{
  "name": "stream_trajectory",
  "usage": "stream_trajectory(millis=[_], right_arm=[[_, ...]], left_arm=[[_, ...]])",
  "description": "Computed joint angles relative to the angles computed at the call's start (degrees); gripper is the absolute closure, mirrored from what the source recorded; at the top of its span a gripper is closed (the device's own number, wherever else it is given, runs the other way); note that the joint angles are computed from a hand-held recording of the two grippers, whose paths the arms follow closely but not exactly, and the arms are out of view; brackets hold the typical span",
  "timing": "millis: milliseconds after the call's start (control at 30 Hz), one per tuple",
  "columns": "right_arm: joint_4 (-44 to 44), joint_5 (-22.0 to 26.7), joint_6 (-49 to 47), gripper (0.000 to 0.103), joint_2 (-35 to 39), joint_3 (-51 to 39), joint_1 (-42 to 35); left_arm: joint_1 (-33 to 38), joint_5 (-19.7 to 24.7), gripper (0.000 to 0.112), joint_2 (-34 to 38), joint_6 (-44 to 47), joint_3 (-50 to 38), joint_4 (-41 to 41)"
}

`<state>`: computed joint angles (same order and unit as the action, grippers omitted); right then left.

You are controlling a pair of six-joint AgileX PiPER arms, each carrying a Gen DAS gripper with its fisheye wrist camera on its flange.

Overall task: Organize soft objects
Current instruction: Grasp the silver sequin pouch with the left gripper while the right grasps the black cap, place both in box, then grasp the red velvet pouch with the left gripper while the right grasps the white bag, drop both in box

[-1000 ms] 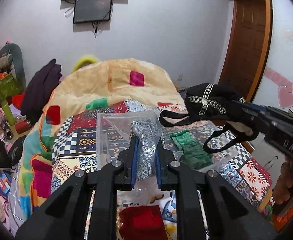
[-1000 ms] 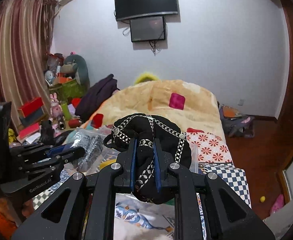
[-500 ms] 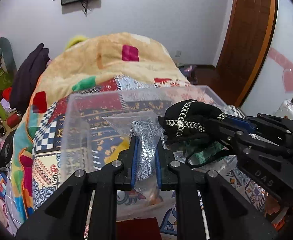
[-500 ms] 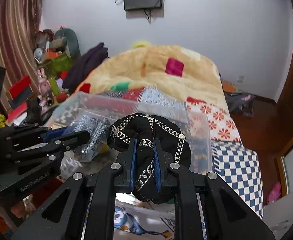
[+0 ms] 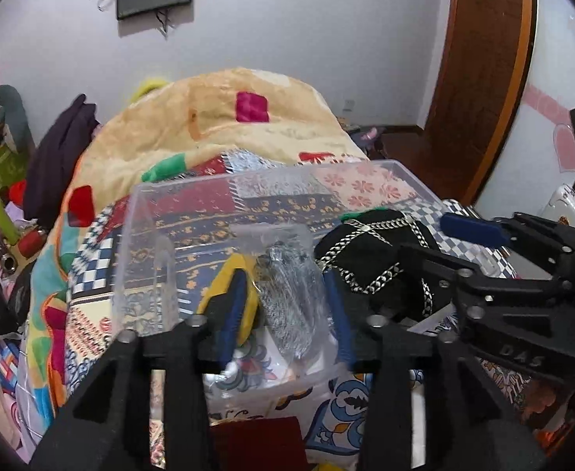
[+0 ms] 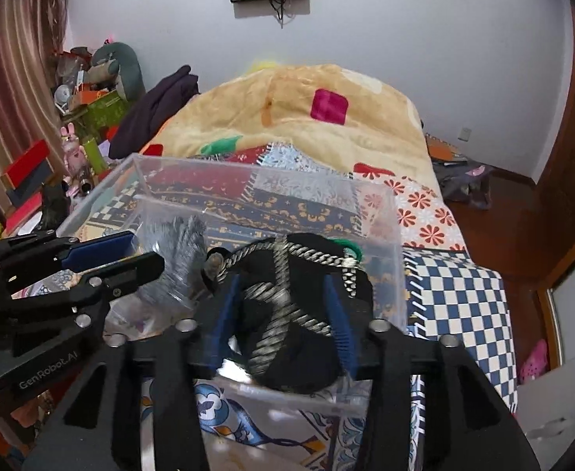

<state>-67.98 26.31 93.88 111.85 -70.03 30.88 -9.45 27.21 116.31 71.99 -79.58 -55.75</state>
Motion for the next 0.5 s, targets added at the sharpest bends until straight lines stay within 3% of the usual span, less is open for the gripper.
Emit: stream_trajectory(millis=[200, 500], right_arm=[[-7.6, 1.2, 8.7, 0.041, -3.9, 4.5, 1.6], [-14.1, 8.4, 17.2, 0.017, -8.4, 8.6, 7.3]], left_arm=[[2.5, 0.5, 0.052, -4.8, 11.0, 6.7, -10.2], [7.2, 4.1, 0.039, -12.5, 19.5, 14.2, -18.1]])
